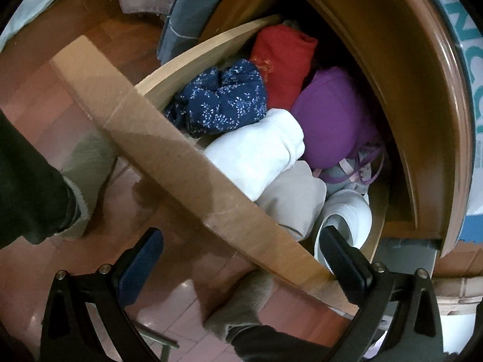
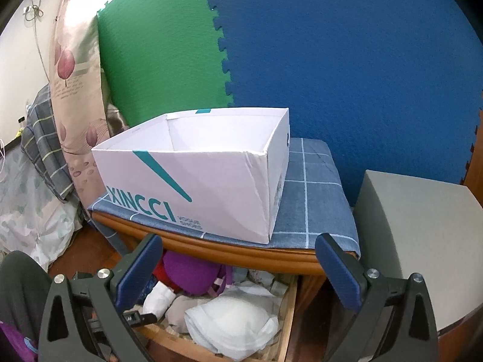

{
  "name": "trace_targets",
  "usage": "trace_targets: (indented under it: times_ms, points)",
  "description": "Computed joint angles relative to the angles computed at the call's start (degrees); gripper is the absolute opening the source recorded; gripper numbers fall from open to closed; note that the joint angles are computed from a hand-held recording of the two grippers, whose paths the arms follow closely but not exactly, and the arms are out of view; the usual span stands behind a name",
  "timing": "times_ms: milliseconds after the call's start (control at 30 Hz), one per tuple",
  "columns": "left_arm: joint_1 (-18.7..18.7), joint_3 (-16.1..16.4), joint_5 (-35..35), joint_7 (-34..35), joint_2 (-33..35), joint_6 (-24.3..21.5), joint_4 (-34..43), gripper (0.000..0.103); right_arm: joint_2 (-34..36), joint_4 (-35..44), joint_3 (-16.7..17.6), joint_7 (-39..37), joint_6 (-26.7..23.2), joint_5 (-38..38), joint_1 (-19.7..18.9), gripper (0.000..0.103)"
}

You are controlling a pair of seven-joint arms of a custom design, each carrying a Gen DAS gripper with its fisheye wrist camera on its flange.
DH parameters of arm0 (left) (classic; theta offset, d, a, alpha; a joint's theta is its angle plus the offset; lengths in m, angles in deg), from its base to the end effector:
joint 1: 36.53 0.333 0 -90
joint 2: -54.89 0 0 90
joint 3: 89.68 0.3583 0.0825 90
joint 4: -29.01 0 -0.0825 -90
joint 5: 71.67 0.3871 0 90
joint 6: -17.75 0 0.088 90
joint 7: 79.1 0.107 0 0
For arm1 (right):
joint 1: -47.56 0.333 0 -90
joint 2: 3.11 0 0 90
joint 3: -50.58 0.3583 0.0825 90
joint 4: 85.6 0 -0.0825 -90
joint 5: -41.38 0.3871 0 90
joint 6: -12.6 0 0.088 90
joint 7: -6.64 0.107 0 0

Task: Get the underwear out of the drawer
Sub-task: 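Lower the left gripper into the drawer over the white underwear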

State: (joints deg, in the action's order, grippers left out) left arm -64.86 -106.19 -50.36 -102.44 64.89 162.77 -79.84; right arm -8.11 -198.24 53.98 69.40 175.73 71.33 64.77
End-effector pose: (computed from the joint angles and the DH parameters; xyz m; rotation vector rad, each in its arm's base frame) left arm 0.4638 -0.4511 0.5037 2.8354 -0.9000 0.7806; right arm 0.5524 0.1811 0.6636 -1.8249 1.1916 -0.5406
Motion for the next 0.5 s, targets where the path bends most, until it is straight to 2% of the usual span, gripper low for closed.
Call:
trace_targets:
  times_ms: [233,400,500]
  points:
    - [0.8,-0.7,-2.2,2.8,-2.3,-0.2,-2.8,0.103,0.0,0.4,-0.4,0.8,-1.1,1.1,-0.4,0.103]
    - [2.0,-1.4,-7.4,6.7,-4.9,0.9,-6.0,0.103,0.0,0.6,-0.5,1.0,-1.5,1.6,-0.6,0.103]
    - [2.4,-1.5,-8.6,8.3,-5.7,0.0,-6.3,0.103,0.0,0.6,-0.5,1.3,-1.8,1.6,-0.8,0.103]
